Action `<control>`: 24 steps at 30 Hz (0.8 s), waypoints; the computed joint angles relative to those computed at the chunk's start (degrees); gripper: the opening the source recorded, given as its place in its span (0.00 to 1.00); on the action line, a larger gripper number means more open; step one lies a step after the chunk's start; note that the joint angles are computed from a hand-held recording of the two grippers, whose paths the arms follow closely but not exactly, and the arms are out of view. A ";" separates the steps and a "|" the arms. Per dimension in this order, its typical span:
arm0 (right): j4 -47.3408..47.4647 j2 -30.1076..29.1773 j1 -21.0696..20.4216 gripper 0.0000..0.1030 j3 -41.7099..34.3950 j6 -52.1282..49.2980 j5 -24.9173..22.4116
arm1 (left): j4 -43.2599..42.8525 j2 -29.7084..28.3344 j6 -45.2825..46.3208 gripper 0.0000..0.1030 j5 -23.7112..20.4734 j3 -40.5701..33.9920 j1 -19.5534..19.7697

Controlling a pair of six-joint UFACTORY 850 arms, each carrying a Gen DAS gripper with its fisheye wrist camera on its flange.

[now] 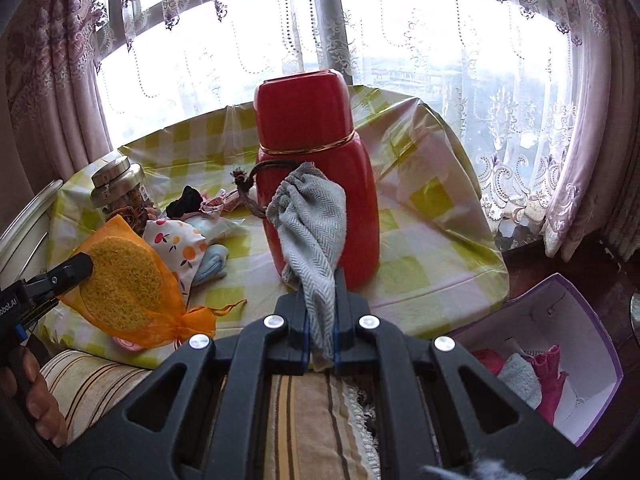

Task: Organize soft objects
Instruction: 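Lift and carry the gray pouch in the right tool and orange bag in the left tool to the box, then open both tools over the box to drop the pouch and bag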

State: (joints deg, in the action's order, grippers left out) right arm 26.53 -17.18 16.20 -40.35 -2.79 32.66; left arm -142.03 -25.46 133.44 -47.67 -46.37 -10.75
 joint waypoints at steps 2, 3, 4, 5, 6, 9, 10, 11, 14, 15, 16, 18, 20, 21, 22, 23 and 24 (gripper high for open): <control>-0.09 1.33 -0.92 0.10 1.73 0.05 0.51 | 0.90 0.12 -0.67 0.17 0.16 -0.21 -0.98; -0.19 1.98 -1.46 0.10 2.58 0.28 0.57 | 1.57 0.13 -1.31 0.17 0.22 -0.39 -1.46; -0.50 2.69 -2.14 0.10 3.50 0.64 0.65 | 2.36 0.08 -2.10 0.17 0.23 -0.63 -1.96; -0.86 3.38 -2.85 0.10 4.41 1.01 0.68 | 3.18 -0.03 -2.92 0.17 0.23 -0.90 -2.50; -1.10 3.98 -3.52 0.10 5.24 1.26 0.73 | 4.07 -0.10 -3.81 0.17 0.25 -1.20 -3.06; -1.79 5.96 -5.78 0.10 7.90 2.06 1.06 | 6.78 -0.59 -6.20 0.17 0.37 -2.35 -5.11; -2.05 6.55 -6.60 0.10 8.67 2.30 1.12 | 7.48 -0.80 -6.70 0.17 0.56 -2.79 -5.94; -2.48 7.14 -7.47 0.10 9.43 2.68 1.18 | 8.12 -0.90 -7.09 0.17 0.76 -3.10 -6.79; -2.85 8.83 -9.76 0.10 11.19 2.39 0.83 | 10.19 -1.65 -8.49 0.17 1.53 -4.51 -9.43; -2.94 9.39 -10.49 0.10 11.77 2.54 0.94 | 10.79 -1.84 -8.76 0.17 1.67 -4.82 -10.24; -2.96 9.95 -11.17 0.10 12.32 2.54 1.06 | 11.42 -1.99 -9.07 0.17 1.81 -5.16 -11.02; -2.86 10.86 -12.48 0.11 13.12 2.44 1.32 | 12.45 -2.26 -9.64 0.17 2.18 -5.91 -12.55; -2.03 11.69 -13.39 0.14 13.76 1.99 1.71 | 13.31 -2.61 -10.09 0.17 2.53 -6.72 -13.98; -1.71 12.09 -13.83 0.14 14.09 1.78 1.87 | 13.69 -2.80 -10.36 0.17 2.73 -7.10 -14.66; -1.52 12.42 -14.21 0.14 14.37 1.67 2.11 | 14.15 -3.06 -10.70 0.17 2.97 -7.56 -15.29; -1.03 12.78 -14.51 0.14 14.71 1.30 2.48 | 14.63 -3.33 -11.13 0.17 3.23 -8.10 -15.91; -0.40 13.10 -14.76 0.14 14.97 0.74 2.79 | 15.09 -3.57 -11.50 0.17 3.39 -8.53 -16.43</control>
State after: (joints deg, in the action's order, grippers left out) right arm 26.12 -4.09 1.44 -25.37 -2.05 35.45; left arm -126.94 -29.04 121.95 -44.28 -54.90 -27.18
